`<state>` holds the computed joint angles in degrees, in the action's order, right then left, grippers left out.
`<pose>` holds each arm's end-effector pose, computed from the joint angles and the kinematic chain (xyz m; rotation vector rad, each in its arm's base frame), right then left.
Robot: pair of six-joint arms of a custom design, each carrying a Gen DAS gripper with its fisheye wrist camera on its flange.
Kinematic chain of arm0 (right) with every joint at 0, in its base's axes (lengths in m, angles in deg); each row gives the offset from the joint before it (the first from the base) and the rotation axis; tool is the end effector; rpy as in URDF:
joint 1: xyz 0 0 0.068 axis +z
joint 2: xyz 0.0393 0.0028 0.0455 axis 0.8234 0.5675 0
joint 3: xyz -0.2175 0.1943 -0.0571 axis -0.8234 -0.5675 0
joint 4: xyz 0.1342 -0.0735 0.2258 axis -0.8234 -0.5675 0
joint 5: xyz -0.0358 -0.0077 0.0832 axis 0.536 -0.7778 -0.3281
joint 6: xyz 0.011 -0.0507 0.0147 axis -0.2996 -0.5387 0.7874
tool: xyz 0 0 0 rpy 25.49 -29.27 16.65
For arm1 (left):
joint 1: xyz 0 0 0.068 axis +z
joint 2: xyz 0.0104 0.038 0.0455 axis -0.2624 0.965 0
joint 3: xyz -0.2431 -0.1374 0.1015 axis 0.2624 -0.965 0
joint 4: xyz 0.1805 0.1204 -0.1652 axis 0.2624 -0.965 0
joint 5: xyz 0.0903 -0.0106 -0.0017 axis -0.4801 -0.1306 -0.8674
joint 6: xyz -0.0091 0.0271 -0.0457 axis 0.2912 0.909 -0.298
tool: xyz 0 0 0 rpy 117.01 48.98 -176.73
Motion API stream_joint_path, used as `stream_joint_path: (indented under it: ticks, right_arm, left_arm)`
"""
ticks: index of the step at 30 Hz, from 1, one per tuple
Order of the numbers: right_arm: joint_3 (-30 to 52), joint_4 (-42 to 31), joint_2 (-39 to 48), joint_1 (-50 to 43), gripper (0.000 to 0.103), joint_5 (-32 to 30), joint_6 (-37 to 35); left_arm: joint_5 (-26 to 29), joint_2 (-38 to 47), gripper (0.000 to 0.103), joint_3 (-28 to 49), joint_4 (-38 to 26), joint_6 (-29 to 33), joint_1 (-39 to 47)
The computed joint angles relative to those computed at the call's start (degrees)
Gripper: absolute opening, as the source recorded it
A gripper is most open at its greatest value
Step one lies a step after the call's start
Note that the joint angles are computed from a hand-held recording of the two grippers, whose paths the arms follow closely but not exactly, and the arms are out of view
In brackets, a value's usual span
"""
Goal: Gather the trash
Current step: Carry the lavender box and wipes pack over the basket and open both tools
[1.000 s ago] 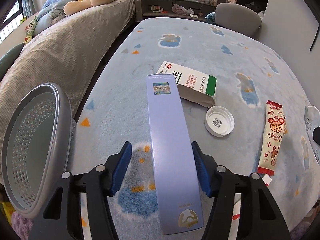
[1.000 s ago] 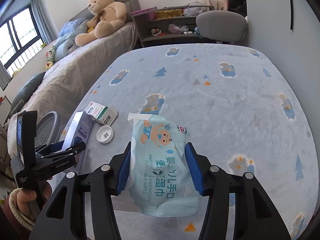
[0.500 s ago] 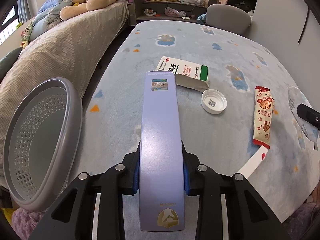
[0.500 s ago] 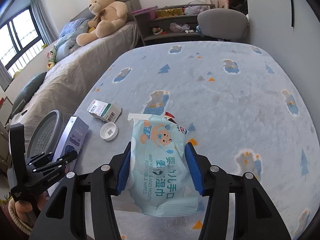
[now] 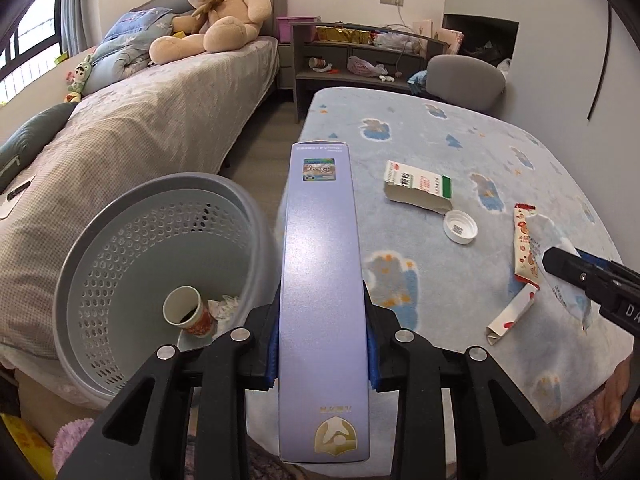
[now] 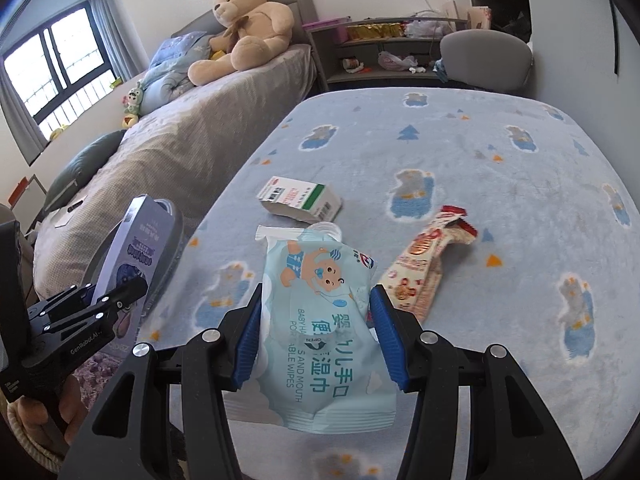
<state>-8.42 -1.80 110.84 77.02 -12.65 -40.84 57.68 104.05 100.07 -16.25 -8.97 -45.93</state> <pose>0.2522 0.0862 0.0867 0.6114 2.2938 0.0957 0.3840 -0.2313 0.0883 0.7713 2.3405 -0.2996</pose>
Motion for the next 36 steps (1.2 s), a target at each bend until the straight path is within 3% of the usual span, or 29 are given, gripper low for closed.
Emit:
stream_joint_path:
  ticks: [8, 14, 24, 36]
  right_arm:
    - [16.68, -5.47, 9.79, 4.95, 0.051, -0.18, -0.81]
    - [31.61, -11.34, 18.3, 5.73, 0.051, -3.06, -3.74]
    - [50.53, -20.19, 29.28, 7.42, 0.051, -5.6, -7.18]
    - [62.93, -26.36, 36.61, 7.89, 0.051, -7.06, -9.42]
  left_arm:
    - [1.5, 1.3, 0.031, 3.08, 1.46, 2.8, 9.69]
    - [2.37, 6.86, 0.031, 10.61, -1.18, 3.56, 15.49]
    - [5.21, 11.03, 0.031, 15.12, -3.01, 4.05, 19.6]
    - [8.34, 14.09, 0.031, 18.78, -6.5, 3.17, 21.21]
